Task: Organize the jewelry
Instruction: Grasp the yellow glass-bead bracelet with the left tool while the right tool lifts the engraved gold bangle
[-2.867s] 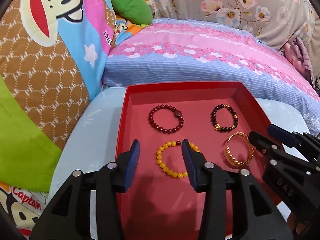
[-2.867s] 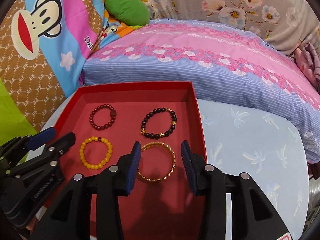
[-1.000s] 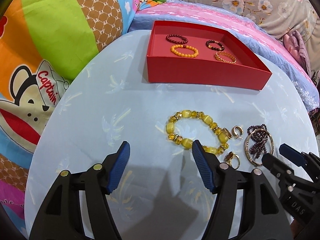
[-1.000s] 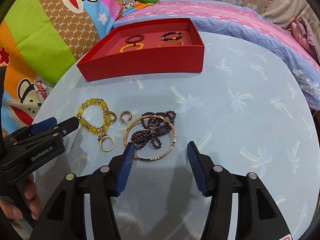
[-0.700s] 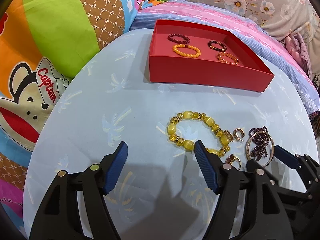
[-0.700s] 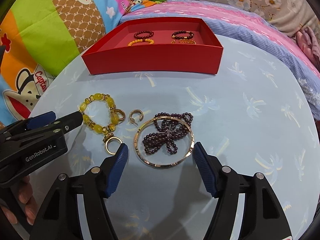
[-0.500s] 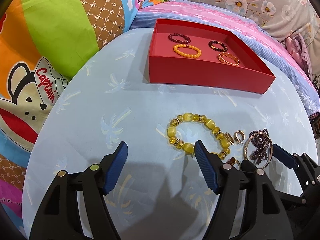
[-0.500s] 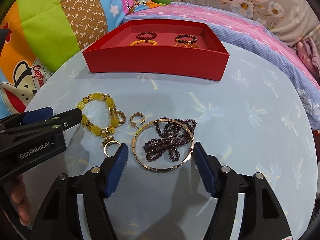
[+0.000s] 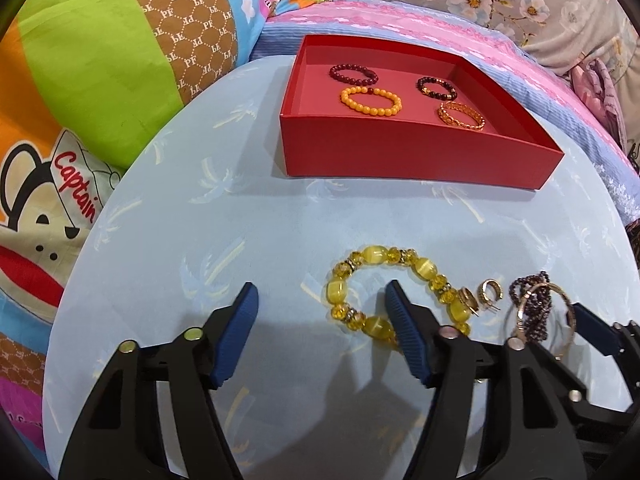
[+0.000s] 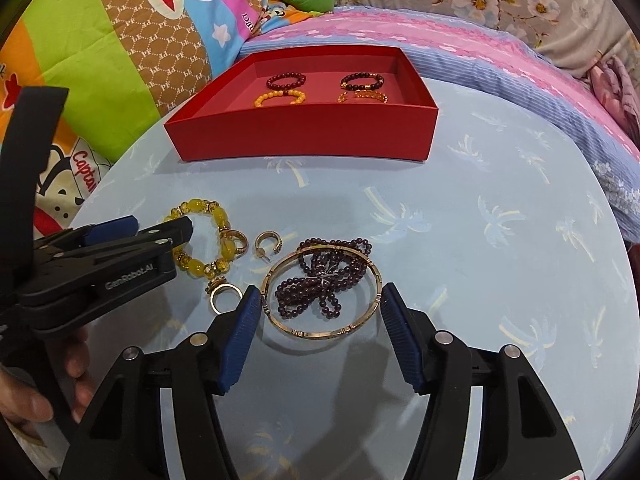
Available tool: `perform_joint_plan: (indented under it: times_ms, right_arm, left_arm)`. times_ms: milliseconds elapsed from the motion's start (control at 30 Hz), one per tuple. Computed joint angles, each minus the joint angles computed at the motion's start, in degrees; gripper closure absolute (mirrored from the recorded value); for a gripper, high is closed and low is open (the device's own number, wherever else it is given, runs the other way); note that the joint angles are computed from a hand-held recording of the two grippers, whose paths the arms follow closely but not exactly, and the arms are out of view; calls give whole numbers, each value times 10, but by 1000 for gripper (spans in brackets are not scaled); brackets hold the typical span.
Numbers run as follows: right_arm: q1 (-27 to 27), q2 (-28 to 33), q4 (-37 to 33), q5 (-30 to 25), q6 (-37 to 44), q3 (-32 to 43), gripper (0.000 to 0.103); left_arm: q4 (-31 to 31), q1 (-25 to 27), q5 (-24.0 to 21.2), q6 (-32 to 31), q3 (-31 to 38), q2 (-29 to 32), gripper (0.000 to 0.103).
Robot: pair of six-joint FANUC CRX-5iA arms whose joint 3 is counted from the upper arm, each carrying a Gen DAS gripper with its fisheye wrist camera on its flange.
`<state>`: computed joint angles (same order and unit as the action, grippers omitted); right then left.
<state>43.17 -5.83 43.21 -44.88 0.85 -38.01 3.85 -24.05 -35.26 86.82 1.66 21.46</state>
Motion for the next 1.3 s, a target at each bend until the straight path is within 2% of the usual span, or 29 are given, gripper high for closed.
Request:
perform_joint_plan:
  times_ms: [67, 300, 933, 1300]
  right_arm:
    - [-1, -5, -1, 2, -2, -2, 44]
    - [0, -11, -6, 3, -3, -4, 44]
    - [10, -51, 21, -17, -29, -15, 44]
    - [-6, -67, 46, -11, -37, -17, 44]
  left_arm:
    - [1, 0, 9, -5, -4, -1, 50]
    - [29, 4, 25, -45, -17, -4, 94]
    - [202, 6, 20, -206, -69, -61, 94]
    - [271, -3, 12, -271, -49, -67, 94]
